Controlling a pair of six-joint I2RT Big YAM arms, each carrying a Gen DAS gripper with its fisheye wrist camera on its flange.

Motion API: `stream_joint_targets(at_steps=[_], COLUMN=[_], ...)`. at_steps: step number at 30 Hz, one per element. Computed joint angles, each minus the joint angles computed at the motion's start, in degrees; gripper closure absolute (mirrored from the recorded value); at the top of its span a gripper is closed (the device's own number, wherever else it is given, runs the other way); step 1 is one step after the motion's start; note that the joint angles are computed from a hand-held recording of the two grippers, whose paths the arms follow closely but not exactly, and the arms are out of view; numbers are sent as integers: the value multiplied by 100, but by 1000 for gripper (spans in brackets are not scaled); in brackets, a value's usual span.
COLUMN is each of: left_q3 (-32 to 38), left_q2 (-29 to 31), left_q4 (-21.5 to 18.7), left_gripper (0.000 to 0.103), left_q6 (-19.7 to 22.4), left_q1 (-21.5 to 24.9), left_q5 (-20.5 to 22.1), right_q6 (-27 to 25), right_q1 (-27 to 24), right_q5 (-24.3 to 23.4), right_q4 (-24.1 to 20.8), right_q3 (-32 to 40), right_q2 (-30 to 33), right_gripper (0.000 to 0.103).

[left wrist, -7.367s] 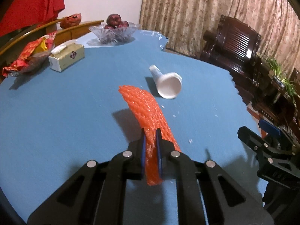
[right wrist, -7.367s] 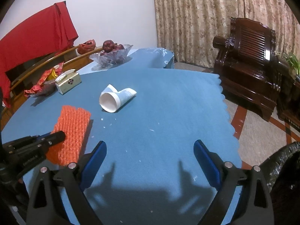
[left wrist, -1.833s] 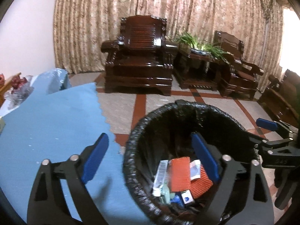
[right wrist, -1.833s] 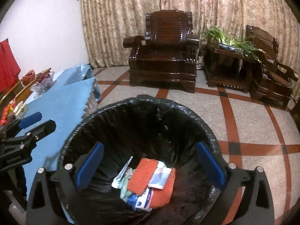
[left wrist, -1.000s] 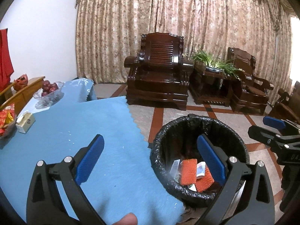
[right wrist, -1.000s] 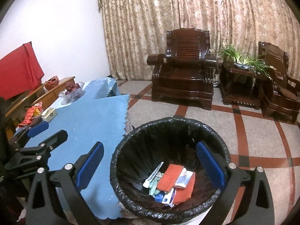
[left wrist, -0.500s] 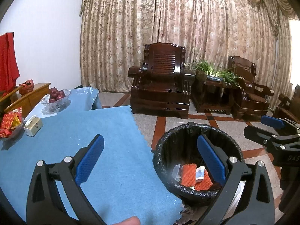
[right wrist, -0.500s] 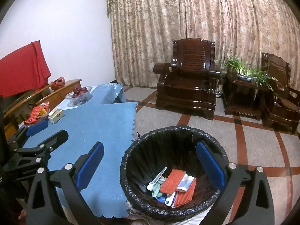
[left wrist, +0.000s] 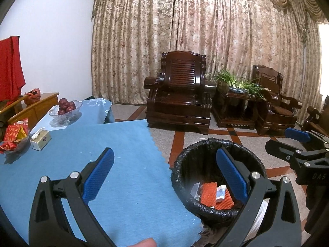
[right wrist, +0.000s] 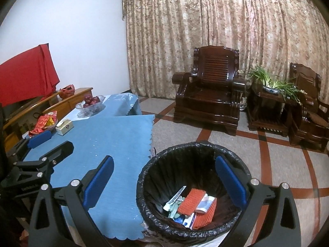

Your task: Collect trash

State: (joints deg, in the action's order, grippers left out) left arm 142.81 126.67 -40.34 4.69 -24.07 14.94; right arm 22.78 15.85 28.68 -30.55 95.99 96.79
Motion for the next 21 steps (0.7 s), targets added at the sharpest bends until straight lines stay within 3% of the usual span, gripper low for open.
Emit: stream_joint_targets(at_steps=[21], left_q3=[97], left_q2=[56], left_q4=[-60], left_gripper=[6], left_q6=[25], left_q1=[32], left_q5=[6], right_q6=[1], right_q1=[10], right_q5=[16], right_q4=[-30], right_q3=[52], right_q2=[31], right_gripper=[6])
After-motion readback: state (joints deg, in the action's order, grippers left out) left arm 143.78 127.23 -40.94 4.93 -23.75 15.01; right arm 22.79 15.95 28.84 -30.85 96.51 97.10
